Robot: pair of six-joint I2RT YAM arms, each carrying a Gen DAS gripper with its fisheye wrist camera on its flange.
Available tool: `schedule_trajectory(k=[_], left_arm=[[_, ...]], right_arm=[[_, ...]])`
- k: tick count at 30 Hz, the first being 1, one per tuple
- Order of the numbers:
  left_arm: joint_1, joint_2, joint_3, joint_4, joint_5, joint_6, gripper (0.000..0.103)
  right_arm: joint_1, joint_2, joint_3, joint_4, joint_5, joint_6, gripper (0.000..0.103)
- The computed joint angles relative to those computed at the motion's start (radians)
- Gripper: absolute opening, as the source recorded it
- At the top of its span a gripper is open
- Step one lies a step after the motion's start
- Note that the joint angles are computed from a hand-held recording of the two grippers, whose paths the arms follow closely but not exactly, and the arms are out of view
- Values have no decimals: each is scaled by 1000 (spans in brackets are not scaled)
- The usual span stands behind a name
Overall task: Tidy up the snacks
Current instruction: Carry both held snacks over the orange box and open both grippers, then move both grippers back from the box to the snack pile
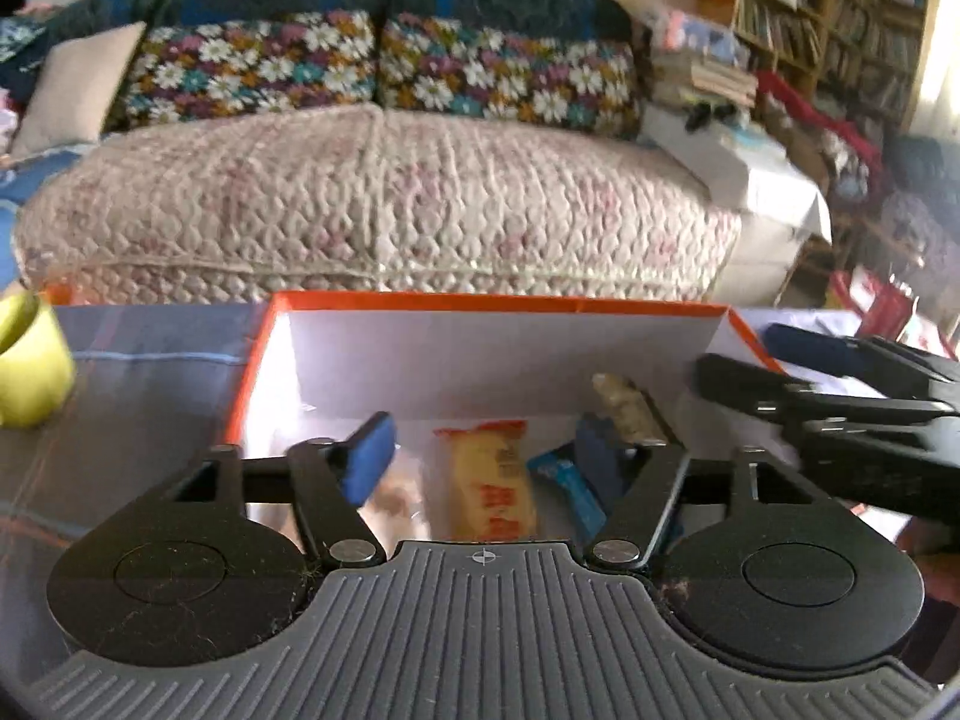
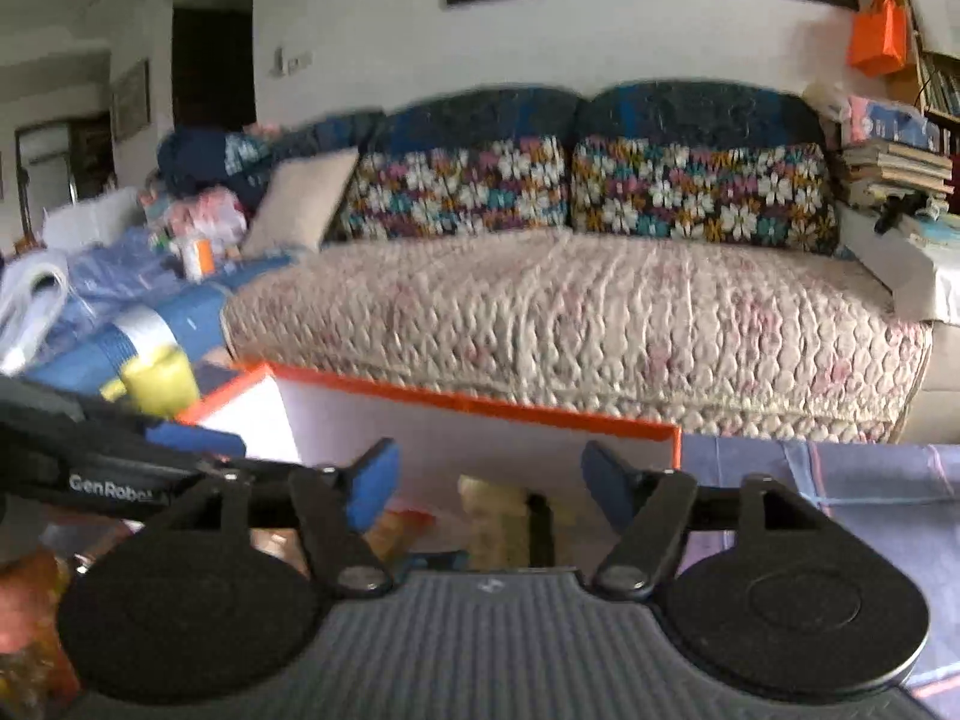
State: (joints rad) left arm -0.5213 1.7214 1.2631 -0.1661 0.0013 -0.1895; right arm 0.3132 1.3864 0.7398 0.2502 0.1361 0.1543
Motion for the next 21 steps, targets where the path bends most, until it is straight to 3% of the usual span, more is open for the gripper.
schedule_trajectory(k=[2,3,6,7,9,12,13,14,17,21], left_arm=[[1,-103,-99,19,-8,-13,48],[5,-163,-149,18,-1,-19,52],[0,-335,-297,-6,-1,-40,62],[-11,-399,-349,-20,-11,-51,62],[-39,-518,-447,-53,-25,-67,63],[-106,-689,-574,-141,-72,-126,64],[-132,-747,-612,-177,-86,-148,64],[-168,-817,-656,-219,-108,-174,64],[-321,-1036,-756,-388,-222,-262,64],[-585,-1179,-772,-653,-538,-420,65]], right_arm=[[55,-147,-99,-15,62,67,82],[48,-194,-116,-44,42,21,82],[118,-358,-208,-143,119,85,85],[184,-458,-269,-231,208,164,85],[232,-538,-314,-274,251,207,86],[375,-700,-418,-414,390,376,87],[439,-755,-459,-509,433,495,88],[453,-759,-465,-501,452,502,88],[521,-814,-506,-626,478,684,89],[565,-911,-535,-751,505,807,89]])
